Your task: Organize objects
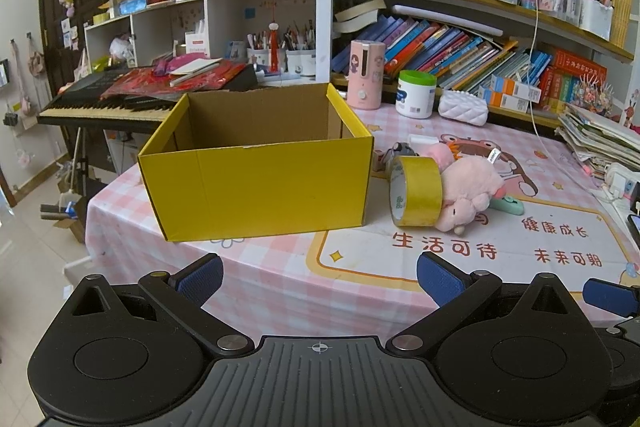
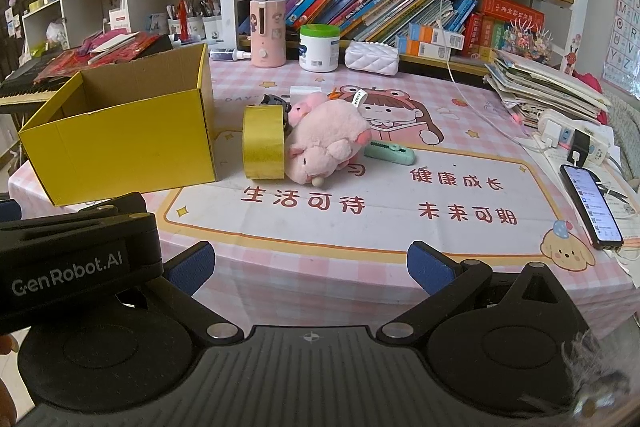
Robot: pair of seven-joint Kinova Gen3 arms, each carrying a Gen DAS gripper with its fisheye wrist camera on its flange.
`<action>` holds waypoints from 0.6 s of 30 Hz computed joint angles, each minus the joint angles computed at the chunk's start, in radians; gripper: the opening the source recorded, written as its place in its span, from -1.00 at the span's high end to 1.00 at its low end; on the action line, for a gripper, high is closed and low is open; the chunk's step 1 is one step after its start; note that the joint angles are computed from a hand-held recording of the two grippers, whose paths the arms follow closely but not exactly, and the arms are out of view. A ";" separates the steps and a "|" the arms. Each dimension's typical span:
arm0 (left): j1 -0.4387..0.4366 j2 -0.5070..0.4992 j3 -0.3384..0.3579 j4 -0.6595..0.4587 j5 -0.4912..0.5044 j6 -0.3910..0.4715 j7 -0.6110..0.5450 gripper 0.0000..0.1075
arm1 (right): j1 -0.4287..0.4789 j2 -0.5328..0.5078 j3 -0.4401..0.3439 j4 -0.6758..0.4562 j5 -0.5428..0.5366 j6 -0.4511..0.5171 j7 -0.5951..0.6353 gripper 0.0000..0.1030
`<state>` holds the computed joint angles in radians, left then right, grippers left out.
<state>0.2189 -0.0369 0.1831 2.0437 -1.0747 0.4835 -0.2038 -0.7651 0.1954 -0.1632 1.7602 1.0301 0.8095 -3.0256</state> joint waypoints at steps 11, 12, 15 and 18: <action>-0.002 -0.001 0.001 0.002 -0.004 -0.002 0.004 -0.92 | -0.001 -0.001 -0.001 0.001 0.002 0.002 -0.003 -1.00; -0.003 -0.004 -0.001 0.004 -0.001 -0.004 -0.001 -0.92 | 0.000 -0.002 -0.002 0.000 0.001 0.002 0.000 -1.00; -0.006 -0.005 0.002 0.003 0.001 -0.003 -0.003 -0.92 | -0.001 -0.001 -0.002 0.000 0.001 0.003 -0.001 -1.00; -0.007 -0.006 0.002 0.002 0.004 -0.003 -0.007 -0.92 | -0.001 -0.001 -0.002 0.001 0.003 0.003 -0.003 -1.00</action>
<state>0.2121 -0.0431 0.1854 2.0460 -1.0708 0.4803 -0.2110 -0.7661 0.1940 -0.1651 1.7610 1.0331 0.8122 -3.0289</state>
